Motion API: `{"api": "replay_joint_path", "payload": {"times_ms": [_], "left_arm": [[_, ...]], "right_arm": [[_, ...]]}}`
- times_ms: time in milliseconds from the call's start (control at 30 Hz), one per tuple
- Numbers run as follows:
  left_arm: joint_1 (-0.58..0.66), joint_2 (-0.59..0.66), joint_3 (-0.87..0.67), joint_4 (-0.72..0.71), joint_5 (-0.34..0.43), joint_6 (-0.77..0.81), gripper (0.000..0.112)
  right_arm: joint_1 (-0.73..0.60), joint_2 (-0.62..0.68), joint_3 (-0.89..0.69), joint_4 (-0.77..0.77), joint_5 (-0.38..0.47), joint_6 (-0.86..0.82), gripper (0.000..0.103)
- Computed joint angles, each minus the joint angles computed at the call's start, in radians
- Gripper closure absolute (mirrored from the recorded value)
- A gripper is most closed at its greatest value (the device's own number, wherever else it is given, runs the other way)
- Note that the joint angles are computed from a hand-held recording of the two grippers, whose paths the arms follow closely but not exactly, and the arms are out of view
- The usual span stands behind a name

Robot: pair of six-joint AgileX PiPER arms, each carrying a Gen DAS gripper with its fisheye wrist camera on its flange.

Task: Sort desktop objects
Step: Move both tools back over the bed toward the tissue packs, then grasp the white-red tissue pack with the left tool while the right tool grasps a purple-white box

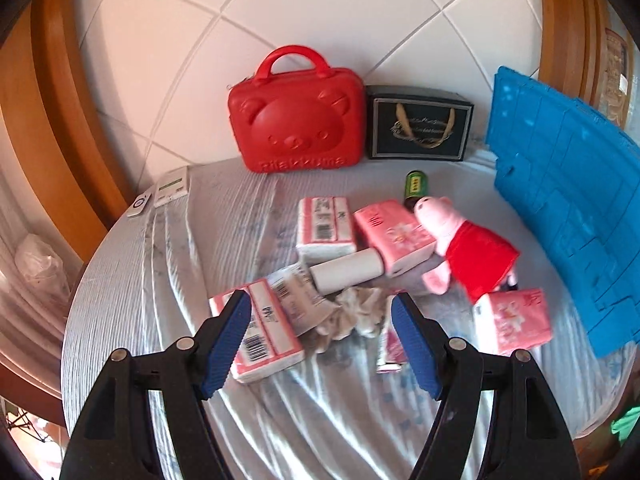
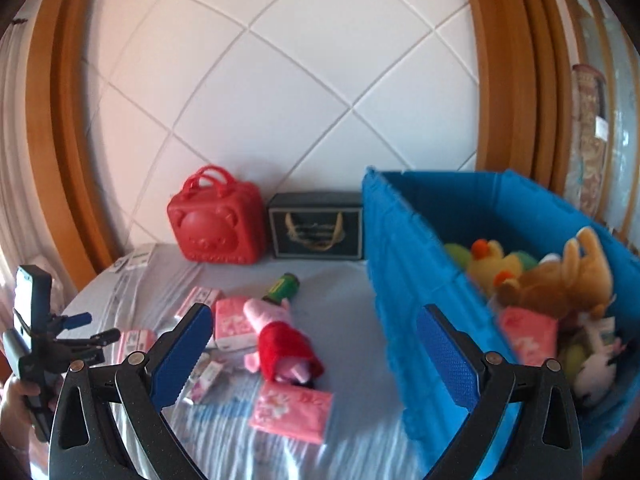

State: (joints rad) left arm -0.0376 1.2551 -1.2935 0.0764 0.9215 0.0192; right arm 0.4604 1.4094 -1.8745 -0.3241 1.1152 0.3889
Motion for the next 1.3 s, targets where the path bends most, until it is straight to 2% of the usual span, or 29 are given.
{"api": "replay_joint_path", "payload": {"times_ms": [133, 233, 367, 500, 600, 633, 667, 733, 833, 900, 933, 1000, 1067, 1133, 1300], "left_arm": [[0.161, 0.065, 0.021, -0.103, -0.018, 0.119, 0.040], [0.234, 0.141, 0.030, -0.111, -0.051, 0.139, 0.040], [0.278, 0.251, 0.017, -0.129, -0.071, 0.132, 0.040], [0.288, 0.362, -0.022, -0.183, -0.074, 0.116, 0.040], [0.264, 0.458, -0.080, -0.140, -0.057, 0.039, 0.040], [0.252, 0.479, -0.087, -0.103, -0.066, -0.007, 0.035], [0.240, 0.483, -0.077, -0.072, -0.099, -0.038, 0.031], [0.214, 0.502, -0.084, -0.016, -0.113, -0.067, 0.027], [0.200, 0.489, -0.049, 0.018, -0.154, -0.045, 0.023], [0.222, 0.496, -0.051, -0.019, -0.165, 0.002, 0.017], [0.242, 0.517, -0.074, -0.064, -0.144, 0.032, 0.016], [0.290, 0.557, -0.125, -0.169, -0.089, 0.074, 0.016], [0.319, 0.552, -0.125, -0.230, -0.072, 0.121, 0.021], [0.328, 0.516, -0.089, -0.219, -0.080, 0.148, 0.024], [0.403, 0.376, 0.042, -0.199, -0.114, 0.229, 0.024]], "right_arm": [[0.022, 0.053, 0.049, -0.005, -0.021, 0.068, 0.000], [0.043, 0.087, 0.102, -0.033, -0.037, 0.146, 0.000], [0.033, 0.126, 0.171, -0.021, -0.041, 0.224, 0.000], [0.006, 0.157, 0.217, 0.010, -0.027, 0.225, 0.000], [-0.002, 0.165, 0.251, 0.026, -0.018, 0.233, 0.000], [-0.001, 0.167, 0.258, 0.030, -0.017, 0.236, 0.000], [0.001, 0.170, 0.263, 0.035, -0.015, 0.234, 0.000], [0.016, 0.186, 0.260, 0.046, -0.012, 0.227, 0.000], [0.049, 0.239, 0.232, 0.072, -0.015, 0.209, 0.000], [0.080, 0.290, 0.198, 0.089, -0.016, 0.207, 0.000], [0.091, 0.313, 0.181, 0.102, -0.019, 0.203, 0.000], [0.115, 0.368, 0.136, 0.132, -0.031, 0.197, 0.000], [0.135, 0.420, 0.090, 0.148, -0.037, 0.199, 0.000], [0.144, 0.482, 0.028, 0.182, -0.034, 0.196, 0.000], [0.150, 0.656, -0.186, 0.255, 0.058, 0.183, 0.000]]}}
